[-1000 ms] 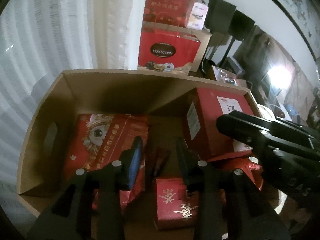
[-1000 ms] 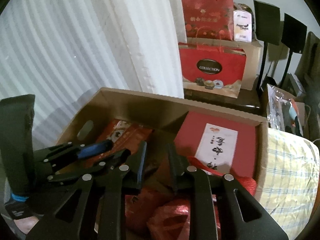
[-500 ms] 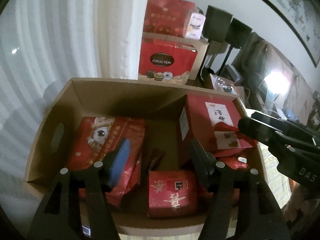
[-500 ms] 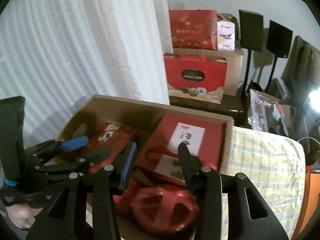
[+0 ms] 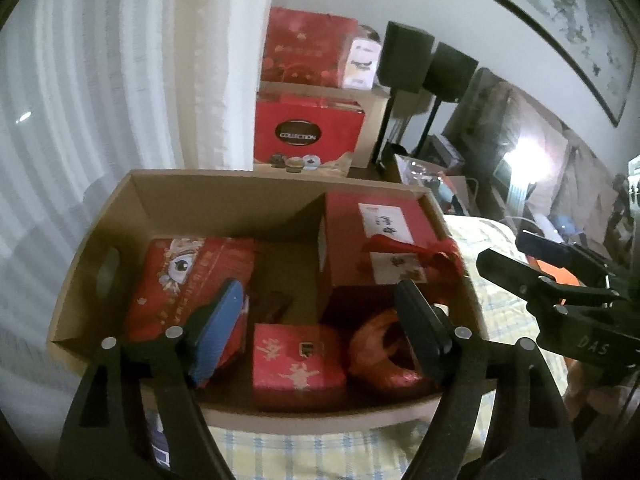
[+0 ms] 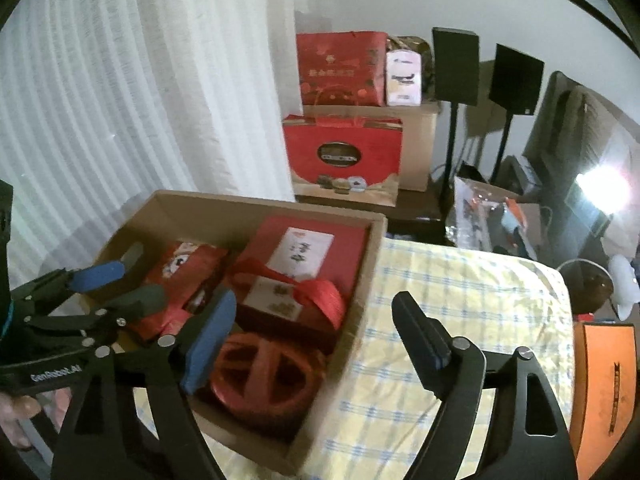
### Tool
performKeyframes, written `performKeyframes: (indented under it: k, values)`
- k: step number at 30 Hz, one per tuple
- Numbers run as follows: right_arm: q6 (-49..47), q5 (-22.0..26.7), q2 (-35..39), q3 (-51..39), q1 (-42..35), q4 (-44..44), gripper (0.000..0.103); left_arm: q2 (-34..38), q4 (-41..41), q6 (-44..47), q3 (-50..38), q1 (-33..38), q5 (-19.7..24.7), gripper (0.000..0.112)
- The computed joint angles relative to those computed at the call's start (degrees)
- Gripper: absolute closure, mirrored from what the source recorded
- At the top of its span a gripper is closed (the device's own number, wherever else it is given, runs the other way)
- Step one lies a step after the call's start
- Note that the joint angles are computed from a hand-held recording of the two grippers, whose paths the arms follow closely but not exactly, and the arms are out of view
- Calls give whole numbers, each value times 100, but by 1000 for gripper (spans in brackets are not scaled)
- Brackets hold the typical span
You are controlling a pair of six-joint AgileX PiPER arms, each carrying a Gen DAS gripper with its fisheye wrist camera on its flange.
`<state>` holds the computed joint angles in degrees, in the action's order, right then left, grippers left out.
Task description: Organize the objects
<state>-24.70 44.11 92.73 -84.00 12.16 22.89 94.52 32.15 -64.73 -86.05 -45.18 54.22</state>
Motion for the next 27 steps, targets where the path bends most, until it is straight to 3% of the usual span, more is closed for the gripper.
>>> performKeyframes:
  k: [8,10,11,12,13,27]
  values:
    - [-366,18,-418,522,-455,264,1,59,93,-176,-141,-402,171,35]
    - [-464,2,-547,676,-568,324,1,90,88,-199,-175,-494,204,34]
    - [-521,-1,-610,751,-640,360,1,112,89,-222,-201,-542,231,28]
    - [-570,-1,-658,807,-699,400,1,117,108,-273,-195,-590,225,12]
    - [-603,-1,-702,858,-745,429,1,90,182,-397,-142,-651,176,10]
    - [-1344,85,-1411,1695,-1618,920,1,345,428,-966,-466,-1387,367,10]
